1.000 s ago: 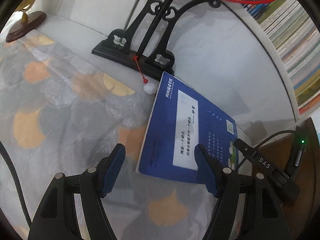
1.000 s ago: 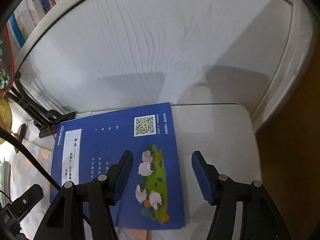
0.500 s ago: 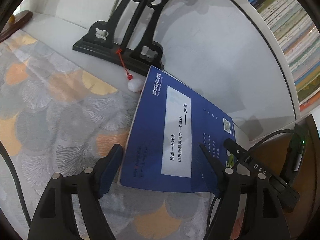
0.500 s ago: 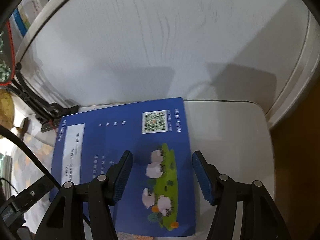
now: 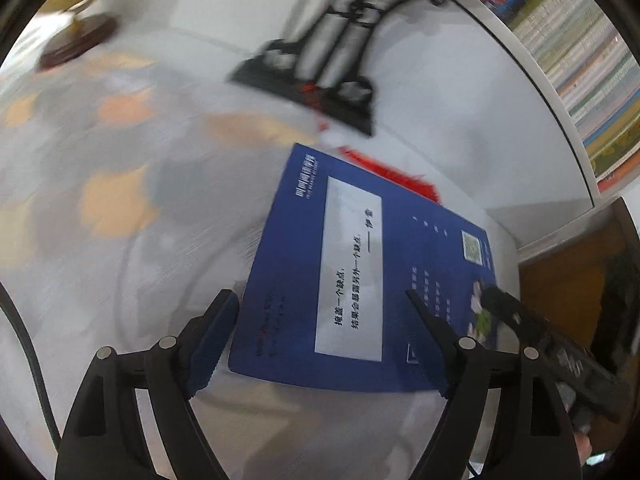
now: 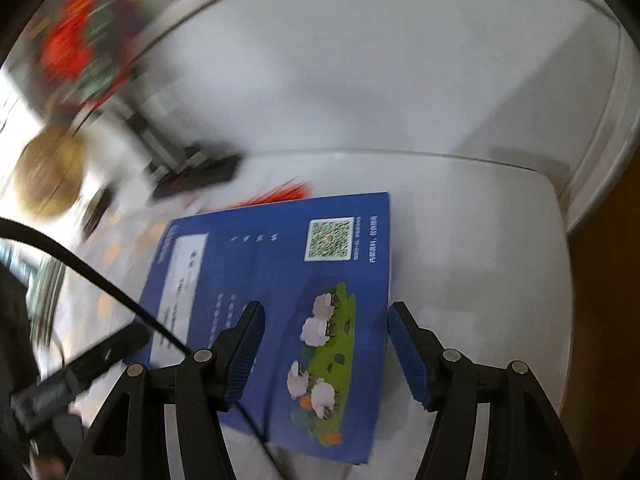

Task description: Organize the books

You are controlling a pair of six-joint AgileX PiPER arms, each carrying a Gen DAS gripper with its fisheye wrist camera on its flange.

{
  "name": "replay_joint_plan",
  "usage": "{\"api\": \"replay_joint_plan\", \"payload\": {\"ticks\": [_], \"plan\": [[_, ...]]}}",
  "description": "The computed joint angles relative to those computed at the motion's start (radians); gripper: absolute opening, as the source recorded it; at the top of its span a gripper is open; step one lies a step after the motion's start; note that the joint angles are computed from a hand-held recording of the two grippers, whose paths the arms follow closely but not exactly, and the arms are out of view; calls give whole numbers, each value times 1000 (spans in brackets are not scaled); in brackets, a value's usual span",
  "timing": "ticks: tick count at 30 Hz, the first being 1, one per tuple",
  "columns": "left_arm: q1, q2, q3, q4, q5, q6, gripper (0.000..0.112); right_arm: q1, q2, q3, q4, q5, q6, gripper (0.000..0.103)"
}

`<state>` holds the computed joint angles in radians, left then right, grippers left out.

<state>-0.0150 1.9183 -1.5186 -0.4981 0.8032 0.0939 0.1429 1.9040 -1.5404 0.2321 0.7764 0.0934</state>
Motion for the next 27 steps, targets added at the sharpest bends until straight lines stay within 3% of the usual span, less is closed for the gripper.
{"api": "replay_joint_plan", "payload": {"ticks": [3,8,11,13,17,20,24,27], "plan": [[51,-93,131,51,-33,1,80,66,-102,116,41,22,-78,63],[152,-217,275,61,6,49,80,145,-171,215,293,203,-351,62],[189,-303,365,84,-2,36,80,218,-261,267,241,170,-417,62],[225,-360,446,48,-13,57,80,178,-276,267,243,136,-428,62],[228,-456,597,-9,-64,49,79,100,-128,110,186,99,-348,62],[170,-479,618,24,-91,-15,80,60,49,-95,200,151,-291,62],[120,-480,612,49,-84,-48,80,59,182,-280,188,237,-229,62],[91,-483,609,60,-86,-66,80,73,196,-281,178,238,-230,64]]}}
